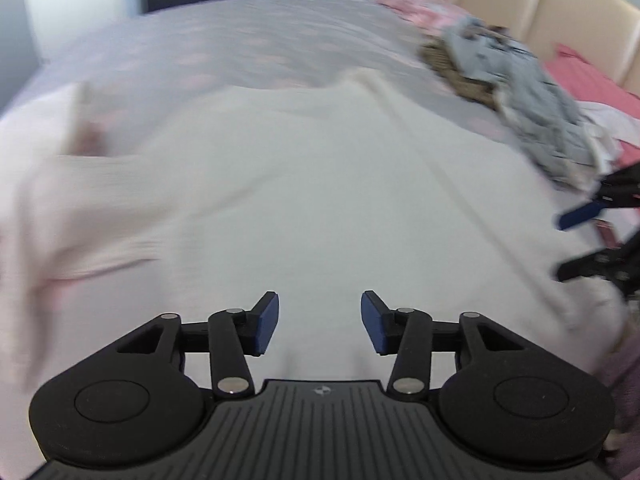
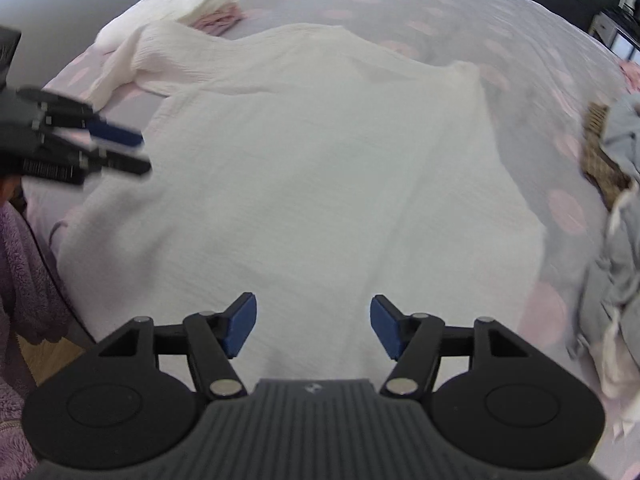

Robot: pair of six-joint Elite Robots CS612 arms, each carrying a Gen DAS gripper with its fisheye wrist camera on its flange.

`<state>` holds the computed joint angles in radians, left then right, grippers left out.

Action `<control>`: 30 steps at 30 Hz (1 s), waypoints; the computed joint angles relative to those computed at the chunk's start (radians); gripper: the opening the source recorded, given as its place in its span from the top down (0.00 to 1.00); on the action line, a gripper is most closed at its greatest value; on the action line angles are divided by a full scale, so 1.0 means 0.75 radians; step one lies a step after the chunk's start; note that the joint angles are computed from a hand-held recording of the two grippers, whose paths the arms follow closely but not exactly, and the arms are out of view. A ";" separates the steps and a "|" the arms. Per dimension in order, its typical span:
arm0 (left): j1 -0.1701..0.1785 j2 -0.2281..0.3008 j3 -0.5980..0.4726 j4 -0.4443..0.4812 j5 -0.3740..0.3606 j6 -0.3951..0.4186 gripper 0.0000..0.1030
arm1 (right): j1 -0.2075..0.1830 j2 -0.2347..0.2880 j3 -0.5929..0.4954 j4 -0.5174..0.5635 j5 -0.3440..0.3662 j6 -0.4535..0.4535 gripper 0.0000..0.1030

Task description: Fold clothes

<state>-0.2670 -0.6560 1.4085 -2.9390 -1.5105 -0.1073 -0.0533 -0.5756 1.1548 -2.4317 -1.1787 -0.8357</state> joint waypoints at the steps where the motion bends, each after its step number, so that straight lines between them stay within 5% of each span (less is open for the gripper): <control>1: 0.010 -0.011 0.016 -0.006 0.062 -0.020 0.50 | 0.008 0.001 -0.004 0.010 -0.001 -0.012 0.35; 6: 0.048 -0.020 0.053 -0.036 0.380 -0.103 0.42 | 0.041 0.021 -0.031 0.048 0.009 0.032 0.34; 9: 0.073 0.006 0.041 -0.034 0.456 -0.112 0.42 | 0.061 0.034 -0.046 0.069 -0.010 0.026 0.34; 12: 0.097 0.031 0.017 -0.019 0.419 -0.109 0.42 | 0.081 0.047 -0.064 0.090 -0.030 0.015 0.34; 17: 0.109 0.075 -0.020 -0.040 0.465 0.049 0.44 | 0.102 0.070 -0.106 0.116 -0.050 -0.005 0.33; 22: 0.150 0.080 -0.053 -0.002 0.322 -0.033 0.87 | 0.112 0.101 -0.164 0.167 -0.056 -0.018 0.33; 24: 0.149 0.072 -0.043 -0.042 0.338 -0.029 0.98 | 0.117 0.110 -0.181 0.188 -0.060 -0.031 0.33; 30: 0.135 -0.022 0.057 -0.272 0.255 0.041 0.99 | 0.118 0.117 -0.197 0.215 -0.022 -0.083 0.33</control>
<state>-0.1659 -0.6727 1.4516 -3.1433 -1.3193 -0.0766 0.0352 -0.4879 1.0074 -2.2703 -1.1953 -0.8977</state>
